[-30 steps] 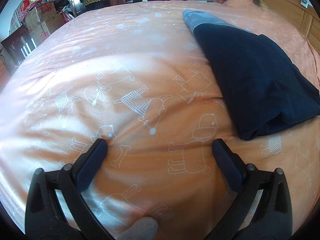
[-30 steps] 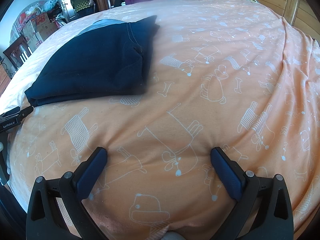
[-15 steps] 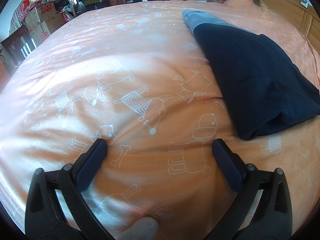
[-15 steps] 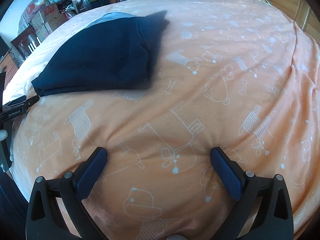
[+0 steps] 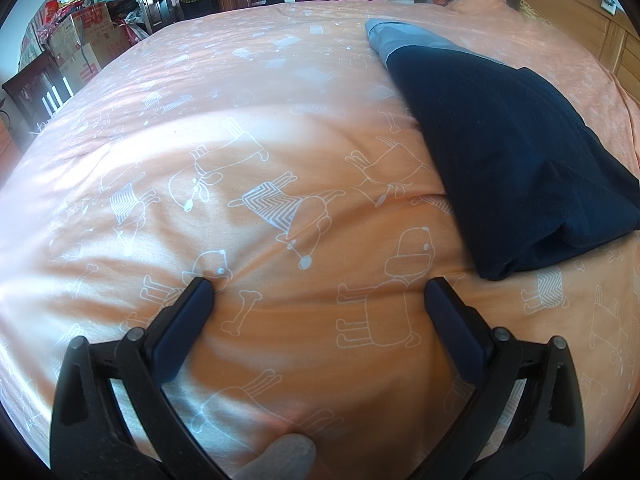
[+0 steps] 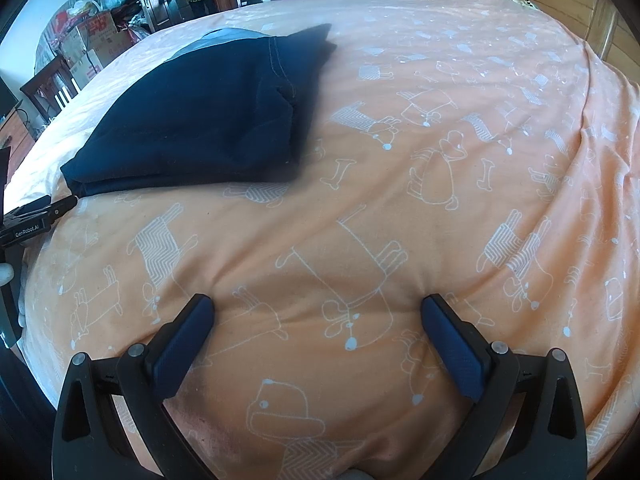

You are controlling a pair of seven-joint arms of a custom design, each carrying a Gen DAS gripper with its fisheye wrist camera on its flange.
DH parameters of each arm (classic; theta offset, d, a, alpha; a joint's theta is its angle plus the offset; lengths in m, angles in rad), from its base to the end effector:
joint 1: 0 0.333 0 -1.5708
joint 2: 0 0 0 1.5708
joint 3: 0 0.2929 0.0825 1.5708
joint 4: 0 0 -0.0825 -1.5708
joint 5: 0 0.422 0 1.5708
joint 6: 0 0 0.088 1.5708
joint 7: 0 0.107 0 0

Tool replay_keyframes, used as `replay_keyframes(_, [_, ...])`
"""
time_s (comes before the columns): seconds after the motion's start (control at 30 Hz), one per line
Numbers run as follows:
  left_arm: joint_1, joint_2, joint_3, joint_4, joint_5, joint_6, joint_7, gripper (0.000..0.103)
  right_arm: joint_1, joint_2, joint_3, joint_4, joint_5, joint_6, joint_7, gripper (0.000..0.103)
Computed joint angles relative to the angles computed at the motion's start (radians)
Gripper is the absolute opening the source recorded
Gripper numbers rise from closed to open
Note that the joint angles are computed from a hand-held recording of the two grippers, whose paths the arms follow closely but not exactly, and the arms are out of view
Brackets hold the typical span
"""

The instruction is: Fold small clothes

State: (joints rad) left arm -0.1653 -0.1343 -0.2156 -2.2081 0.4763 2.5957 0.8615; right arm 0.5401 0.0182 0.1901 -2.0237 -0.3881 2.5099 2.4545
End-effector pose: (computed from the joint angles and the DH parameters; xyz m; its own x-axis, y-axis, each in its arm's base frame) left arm 0.5352 -0.2265 0.4503 -0.0026 -0.9981 -0.0622 -0.8122 0.0383 -0.5821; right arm 0.4660 0.4206 0.4502 0.1317 -0.9866 -0.0965 -0.8570 -0.0644 -0.5113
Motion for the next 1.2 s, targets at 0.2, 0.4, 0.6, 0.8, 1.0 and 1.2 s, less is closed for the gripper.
replay_keyframes(0.2, [-0.001, 0.000, 0.000, 0.000, 0.001, 0.000, -0.002, 0.103, -0.001, -0.008, 0.001, -0.006, 0.000, -0.002, 0.003, 0.103])
replay_keyframes(0.4, [-0.001, 0.003, 0.000, 0.003, 0.001, -0.001, -0.002, 0.103, -0.005, -0.006, 0.001, -0.006, 0.003, 0.003, -0.002, 0.103])
replay_keyframes(0.6, [-0.001, 0.002, 0.000, 0.002, 0.003, 0.000, -0.004, 0.103, -0.004, -0.005, 0.001, -0.005, 0.002, 0.004, -0.001, 0.103])
replay_keyframes(0.8, [-0.002, 0.003, 0.000, 0.002, 0.003, 0.000, -0.005, 0.103, -0.005, -0.006, 0.001, -0.005, 0.003, 0.004, -0.002, 0.103])
replay_keyframes(1.0, [-0.004, 0.005, 0.000, 0.006, -0.006, -0.008, 0.000, 0.103, -0.005, -0.007, 0.001, -0.006, 0.003, 0.004, -0.002, 0.103])
replay_keyframes(1.2, [-0.018, 0.042, 0.005, 0.083, -0.102, -0.118, 0.067, 0.103, -0.006, -0.004, 0.000, -0.004, 0.005, 0.006, -0.004, 0.103])
